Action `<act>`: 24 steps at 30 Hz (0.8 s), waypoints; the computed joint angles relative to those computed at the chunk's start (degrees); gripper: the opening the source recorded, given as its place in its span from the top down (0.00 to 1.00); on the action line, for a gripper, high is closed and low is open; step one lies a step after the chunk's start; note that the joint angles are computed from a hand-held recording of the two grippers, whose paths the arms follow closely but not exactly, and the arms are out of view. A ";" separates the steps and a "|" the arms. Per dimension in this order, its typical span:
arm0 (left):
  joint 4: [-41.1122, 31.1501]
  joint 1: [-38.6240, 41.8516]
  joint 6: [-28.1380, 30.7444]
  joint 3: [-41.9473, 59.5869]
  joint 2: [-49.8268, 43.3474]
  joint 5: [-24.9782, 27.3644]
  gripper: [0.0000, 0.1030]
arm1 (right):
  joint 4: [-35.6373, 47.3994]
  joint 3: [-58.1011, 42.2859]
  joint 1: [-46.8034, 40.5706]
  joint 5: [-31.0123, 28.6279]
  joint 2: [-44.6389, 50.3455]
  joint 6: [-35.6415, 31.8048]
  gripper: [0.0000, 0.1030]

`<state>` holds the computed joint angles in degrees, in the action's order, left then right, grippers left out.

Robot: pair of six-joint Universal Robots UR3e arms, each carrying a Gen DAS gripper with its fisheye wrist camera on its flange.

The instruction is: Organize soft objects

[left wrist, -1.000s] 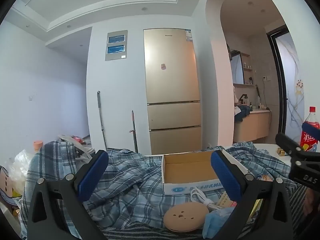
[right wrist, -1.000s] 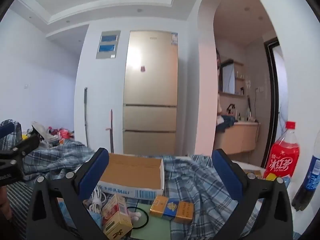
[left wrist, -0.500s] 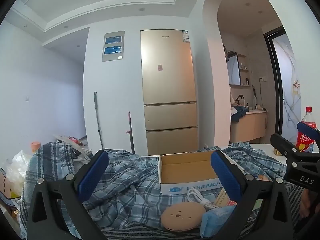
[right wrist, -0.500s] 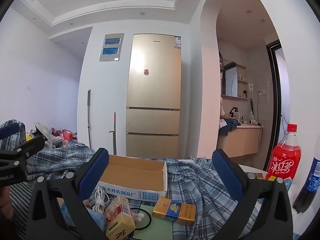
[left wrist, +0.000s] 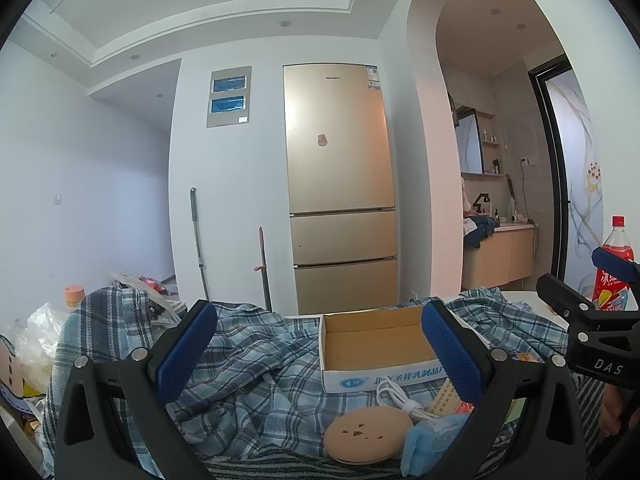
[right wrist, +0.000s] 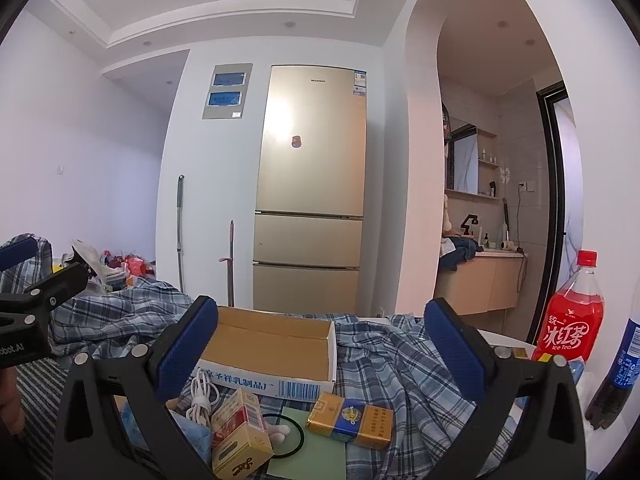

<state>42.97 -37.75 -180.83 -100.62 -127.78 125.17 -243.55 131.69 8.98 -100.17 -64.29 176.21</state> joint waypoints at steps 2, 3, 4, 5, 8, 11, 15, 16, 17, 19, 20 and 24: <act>0.48 -0.35 0.07 0.45 -0.37 1.19 0.00 | 0.18 -0.11 -0.05 -0.02 0.01 -0.07 0.00; 0.71 -0.46 0.07 0.64 -0.51 1.80 0.00 | 0.14 -0.07 -0.10 0.07 -0.03 -0.06 0.00; 1.35 -0.67 -0.02 0.70 -0.63 2.52 0.00 | 0.28 -0.10 -0.07 0.06 -0.14 -0.06 0.00; 2.98 -0.50 -0.23 0.13 -0.58 2.11 0.00 | 0.36 -0.11 -0.06 0.04 -0.17 -0.07 0.00; 4.12 -0.71 0.32 0.10 -0.92 1.90 0.00 | 0.08 0.06 -0.20 0.15 0.02 -0.13 0.00; 3.84 -0.76 0.67 0.36 -1.11 1.68 0.00 | 0.54 -0.16 -0.04 0.01 -0.25 -0.12 0.00; 4.29 -1.05 1.05 1.06 -1.76 2.03 0.00 | 0.38 -0.16 -0.03 -0.03 -0.06 -0.09 0.00; 4.40 -1.03 0.99 0.90 -1.77 2.00 0.00 | 0.24 -0.18 -0.03 -0.01 0.00 -0.13 0.00; 4.25 -0.97 0.96 0.89 -1.76 1.95 0.00 | 0.29 -0.18 -0.01 -0.02 -0.08 -0.15 0.00; 3.80 -0.90 0.56 0.84 -1.63 1.95 0.00 | 0.08 -0.22 -0.06 0.04 0.07 -0.20 0.00; 3.71 -0.87 0.32 0.60 -1.48 1.95 0.00 | 0.01 -0.25 -0.08 0.07 0.16 -0.23 0.00; 2.47 -0.54 -0.54 0.39 -1.06 1.74 0.00 | -0.04 -0.25 -0.08 0.05 0.25 -0.18 0.00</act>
<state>45.44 -38.29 -181.36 -100.23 -128.84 126.90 -243.59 131.44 8.90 -100.12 -64.05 176.04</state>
